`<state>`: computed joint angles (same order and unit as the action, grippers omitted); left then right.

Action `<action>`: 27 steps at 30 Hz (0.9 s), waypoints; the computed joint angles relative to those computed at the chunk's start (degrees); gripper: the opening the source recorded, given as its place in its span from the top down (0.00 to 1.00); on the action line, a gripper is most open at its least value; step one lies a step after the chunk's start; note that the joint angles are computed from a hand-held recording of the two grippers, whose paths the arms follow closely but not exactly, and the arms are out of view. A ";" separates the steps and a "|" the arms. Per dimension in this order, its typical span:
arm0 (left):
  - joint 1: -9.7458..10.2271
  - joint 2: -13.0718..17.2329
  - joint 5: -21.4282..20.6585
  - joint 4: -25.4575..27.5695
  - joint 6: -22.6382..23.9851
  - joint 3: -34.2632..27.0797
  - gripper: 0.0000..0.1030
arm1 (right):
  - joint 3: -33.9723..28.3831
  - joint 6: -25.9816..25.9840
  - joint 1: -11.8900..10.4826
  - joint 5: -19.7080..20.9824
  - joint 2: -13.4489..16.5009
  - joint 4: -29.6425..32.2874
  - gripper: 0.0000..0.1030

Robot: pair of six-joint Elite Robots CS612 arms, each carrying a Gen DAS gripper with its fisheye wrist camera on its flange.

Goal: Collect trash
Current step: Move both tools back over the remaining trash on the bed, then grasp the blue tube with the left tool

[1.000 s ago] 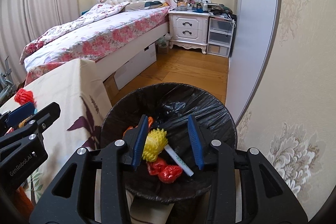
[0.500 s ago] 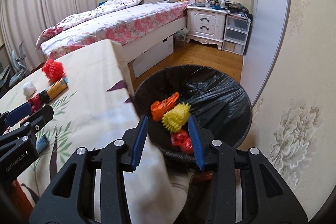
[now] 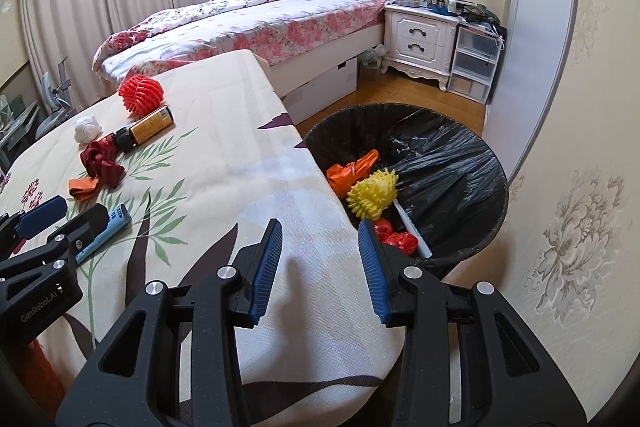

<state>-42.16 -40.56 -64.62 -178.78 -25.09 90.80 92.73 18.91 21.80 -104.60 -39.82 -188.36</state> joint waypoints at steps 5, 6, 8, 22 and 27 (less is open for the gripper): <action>0.58 -0.14 -2.32 3.21 -0.66 -0.40 0.39 | 0.14 -0.09 -0.05 0.31 -0.07 -0.36 0.62; 0.75 -0.07 -3.08 4.05 -0.71 -0.70 0.39 | 0.15 -0.10 -0.05 0.35 -0.08 -0.33 0.62; 1.10 0.00 -4.85 5.29 -0.62 -1.09 0.41 | 0.00 -0.15 0.02 0.37 -0.03 -0.14 0.62; 0.98 -0.39 -6.84 2.56 1.55 0.45 0.82 | -0.89 -1.03 0.32 1.24 0.36 0.44 0.62; 1.13 -1.08 -6.27 0.77 -0.03 2.11 0.84 | -1.26 -1.55 0.43 1.64 0.49 0.78 0.62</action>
<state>-41.03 -41.64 -70.89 -178.01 -25.12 92.92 91.47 17.36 22.23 -102.97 -39.33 -187.58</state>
